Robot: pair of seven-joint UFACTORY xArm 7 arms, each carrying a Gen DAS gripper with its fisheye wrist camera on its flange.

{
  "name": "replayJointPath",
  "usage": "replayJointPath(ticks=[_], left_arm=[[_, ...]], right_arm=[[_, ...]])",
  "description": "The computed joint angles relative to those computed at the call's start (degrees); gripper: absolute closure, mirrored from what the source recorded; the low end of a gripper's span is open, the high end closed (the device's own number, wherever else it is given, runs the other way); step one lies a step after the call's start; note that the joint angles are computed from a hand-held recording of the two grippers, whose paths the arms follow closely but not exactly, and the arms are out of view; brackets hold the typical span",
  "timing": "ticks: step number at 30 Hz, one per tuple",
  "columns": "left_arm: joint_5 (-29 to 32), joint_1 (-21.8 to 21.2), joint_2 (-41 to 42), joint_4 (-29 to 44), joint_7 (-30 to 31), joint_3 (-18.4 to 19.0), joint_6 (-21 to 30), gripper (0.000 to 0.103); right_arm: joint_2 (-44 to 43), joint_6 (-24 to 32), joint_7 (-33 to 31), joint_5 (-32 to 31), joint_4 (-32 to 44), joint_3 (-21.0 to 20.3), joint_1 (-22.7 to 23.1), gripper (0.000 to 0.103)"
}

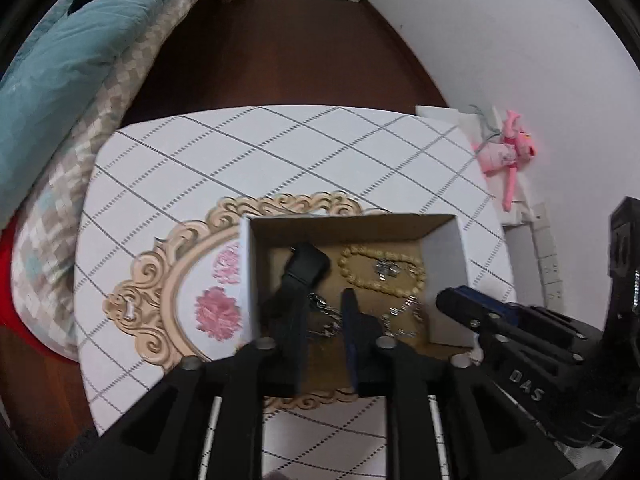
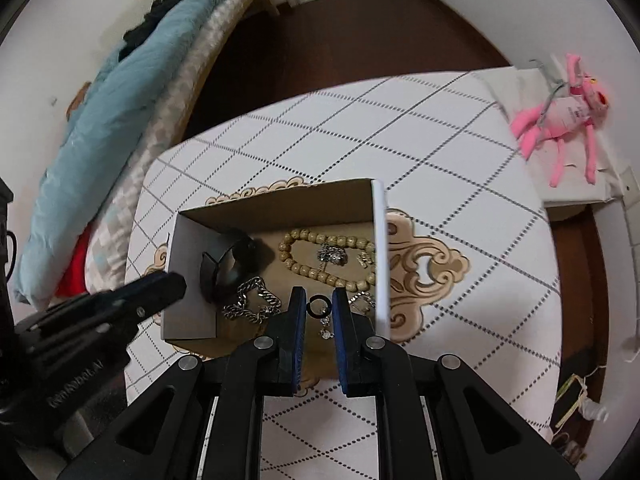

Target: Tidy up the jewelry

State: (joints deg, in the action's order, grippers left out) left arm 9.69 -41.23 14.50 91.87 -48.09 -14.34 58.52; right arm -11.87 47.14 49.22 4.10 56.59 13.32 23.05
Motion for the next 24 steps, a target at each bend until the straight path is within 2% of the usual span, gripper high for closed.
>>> replayJointPath(ticks=[1,2,3,7,9,10,11,14,15,17,18,24], left_arm=[[0.95,-0.28,0.24,0.62,-0.28,0.18,0.55,0.066],[1.64,-0.49,0.4,1.09,-0.62,0.35,1.28,0.046],[2.82,-0.86,0.41,1.42,-1.37,0.6,1.96,0.039],[5.13,-1.39,0.25,1.8,-2.36,0.77,4.06,0.036],[6.39,-1.84,-0.21,1.34,-3.33,0.79,5.11,0.034],[7.1,-2.02,-0.46,1.0,-3.72,0.76,5.48,0.024],[8.02,-2.26,-0.69,0.63,-4.3,0.76,5.97,0.015],[10.45,-2.78,-2.12,-1.67,-6.25,0.46,6.56,0.002],[11.22,-2.93,-2.91,-3.06,-7.27,0.28,6.35,0.0],[11.91,-2.85,-3.64,-4.51,-8.25,-0.2,6.26,0.0],[12.19,-2.83,-4.07,-5.45,-8.75,-0.45,6.15,0.0],[12.43,-2.4,-5.2,-8.15,-10.02,-1.49,6.49,0.0]], right_arm=[[0.06,0.28,0.04,-0.29,0.18,-0.05,-0.13,0.084],[0.0,0.04,-0.23,-0.15,0.18,-0.19,-0.15,0.077],[-0.19,0.26,-0.18,-0.32,0.27,-0.22,-0.25,0.071],[-1.69,1.86,0.92,-2.31,0.2,0.09,-0.8,0.069],[-2.47,3.7,2.18,-4.65,0.44,0.78,-1.26,0.063],[-2.63,4.93,2.77,-6.02,0.75,1.14,-1.49,0.059],[-2.82,6.55,3.48,-7.76,1.17,1.68,-1.67,0.051],[-2.95,11.48,5.13,-12.27,2.6,2.99,-1.89,0.033],[-3.02,12.95,5.55,-13.56,2.95,3.38,-1.8,0.022],[-2.71,16.28,6.15,-16.06,3.85,4.2,-1.41,0.005],[-2.67,16.99,6.12,-16.48,3.9,4.26,-1.11,0.002],[-2.2,19.49,7.8,-17.79,3.48,4.8,0.47,0.0]])
